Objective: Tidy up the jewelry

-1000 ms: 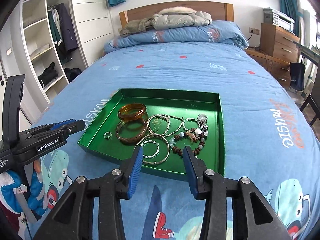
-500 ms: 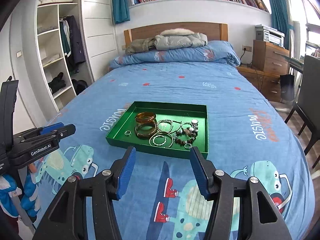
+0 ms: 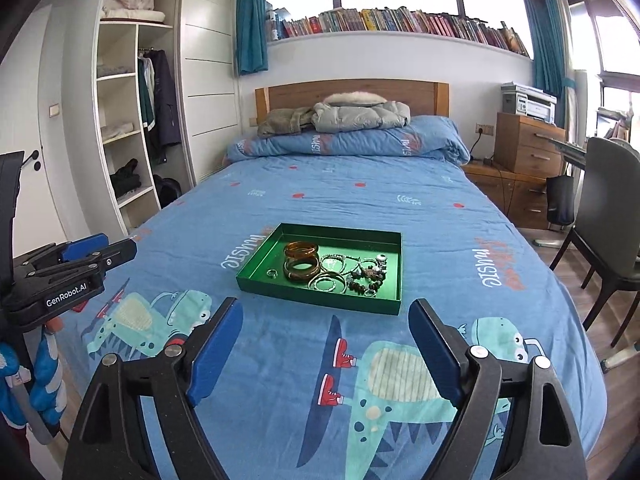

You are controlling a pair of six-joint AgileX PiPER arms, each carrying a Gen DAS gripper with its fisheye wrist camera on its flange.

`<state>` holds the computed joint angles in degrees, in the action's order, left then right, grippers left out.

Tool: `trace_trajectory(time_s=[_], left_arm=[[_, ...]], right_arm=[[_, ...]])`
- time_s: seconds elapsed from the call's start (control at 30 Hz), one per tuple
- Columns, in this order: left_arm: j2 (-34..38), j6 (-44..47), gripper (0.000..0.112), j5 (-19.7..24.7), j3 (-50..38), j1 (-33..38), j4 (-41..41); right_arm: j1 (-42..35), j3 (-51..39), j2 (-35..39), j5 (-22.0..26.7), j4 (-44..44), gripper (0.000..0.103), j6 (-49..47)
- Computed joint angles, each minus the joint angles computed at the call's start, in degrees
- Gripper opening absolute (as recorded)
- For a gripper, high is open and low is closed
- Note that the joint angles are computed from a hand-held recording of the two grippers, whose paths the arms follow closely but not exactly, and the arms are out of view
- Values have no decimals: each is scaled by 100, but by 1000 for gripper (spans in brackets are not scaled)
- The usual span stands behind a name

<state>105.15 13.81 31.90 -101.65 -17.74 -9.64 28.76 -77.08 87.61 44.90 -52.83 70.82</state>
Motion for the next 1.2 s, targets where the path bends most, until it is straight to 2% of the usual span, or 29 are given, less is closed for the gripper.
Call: trace_trajectory(time_s=[0.23,0.37,0.7,1.2], left_arm=[[-542,265,54,-344,757,110,-282],[-743,387,58,-520,1064,144,-388],[-912,647,60,-668,1311,173,-588],[-965,667,60,-1035,1464,98,-502]], right_arm=[[292,399,-287,170,-342,94,501],[424,593,-392,267,-519,102,732],[525,891,-570,411,-866,103,1132],[232,1112,-650,278,-887,103,1242]])
